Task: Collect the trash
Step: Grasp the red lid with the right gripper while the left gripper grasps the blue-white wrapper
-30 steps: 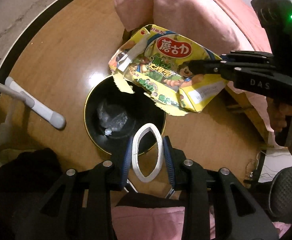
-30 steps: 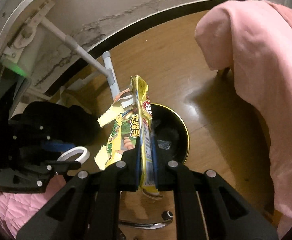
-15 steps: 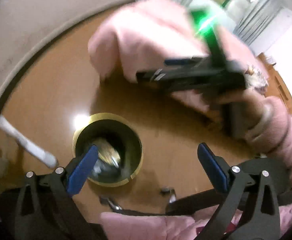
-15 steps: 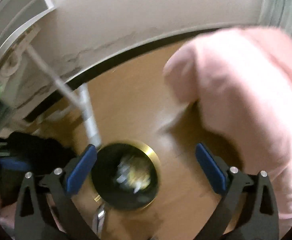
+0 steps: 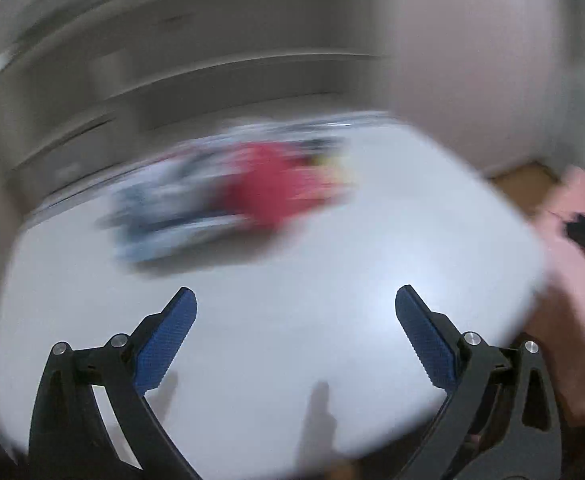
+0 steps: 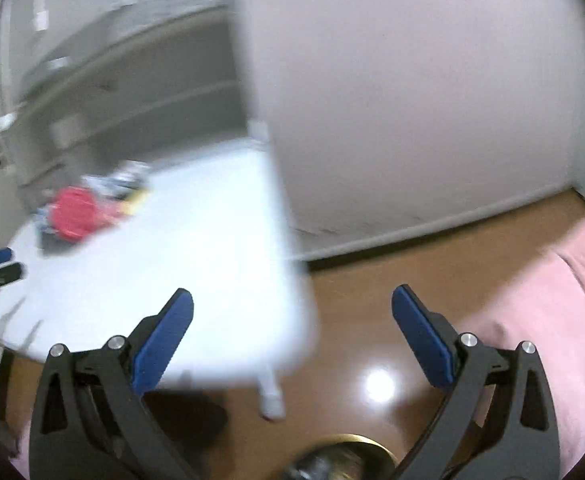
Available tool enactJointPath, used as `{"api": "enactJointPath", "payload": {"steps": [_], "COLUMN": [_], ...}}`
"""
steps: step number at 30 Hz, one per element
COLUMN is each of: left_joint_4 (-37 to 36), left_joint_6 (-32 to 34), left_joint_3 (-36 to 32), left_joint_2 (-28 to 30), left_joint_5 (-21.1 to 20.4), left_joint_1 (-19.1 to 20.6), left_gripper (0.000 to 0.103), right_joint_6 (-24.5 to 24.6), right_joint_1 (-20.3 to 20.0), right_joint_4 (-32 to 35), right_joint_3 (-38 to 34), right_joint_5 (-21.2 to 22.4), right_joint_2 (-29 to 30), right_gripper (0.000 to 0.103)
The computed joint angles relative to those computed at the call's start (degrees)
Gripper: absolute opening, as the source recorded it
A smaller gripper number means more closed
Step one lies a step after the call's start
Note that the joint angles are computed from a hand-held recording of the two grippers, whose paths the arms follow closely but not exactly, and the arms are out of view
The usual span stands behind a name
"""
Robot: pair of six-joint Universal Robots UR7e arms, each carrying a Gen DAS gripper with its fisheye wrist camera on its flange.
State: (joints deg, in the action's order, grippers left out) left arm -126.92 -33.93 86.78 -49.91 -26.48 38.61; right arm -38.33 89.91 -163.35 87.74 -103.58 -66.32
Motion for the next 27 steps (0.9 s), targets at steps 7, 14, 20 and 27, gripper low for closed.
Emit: {"api": "enactJointPath", "payload": {"steps": [7, 14, 20, 27], "left_joint_4": [6.1, 2.4, -4.8, -8.5], "left_joint_6": [-9.6, -1.2, 11.0, 19.9], "left_joint_3": [4.7, 2.3, -2.3, -8.4], "left_joint_2": [-9.1, -7.9, -4.8, -0.9], "left_joint_5": [0.7, -1.0, -5.2, -12.3], "left_joint_1": [3.4, 7.3, 10.7, 13.8], "left_gripper": [0.097, 0.097, 0.097, 0.097], "right_joint_6": [-2.7, 2.6, 3.5, 7.9], "right_joint_1": [9.6, 16.3, 18.0, 16.5], "right_joint_4": [2.8, 8.4, 11.1, 15.6], "right_joint_3": [-8.8, -21.3, -28.3, -28.9], "right_joint_5": [-3.0, -8.2, -11.7, -13.2], "right_joint_2": [13.3, 26.6, 33.1, 31.5], "right_gripper": [0.096, 0.096, 0.095, 0.066]}}
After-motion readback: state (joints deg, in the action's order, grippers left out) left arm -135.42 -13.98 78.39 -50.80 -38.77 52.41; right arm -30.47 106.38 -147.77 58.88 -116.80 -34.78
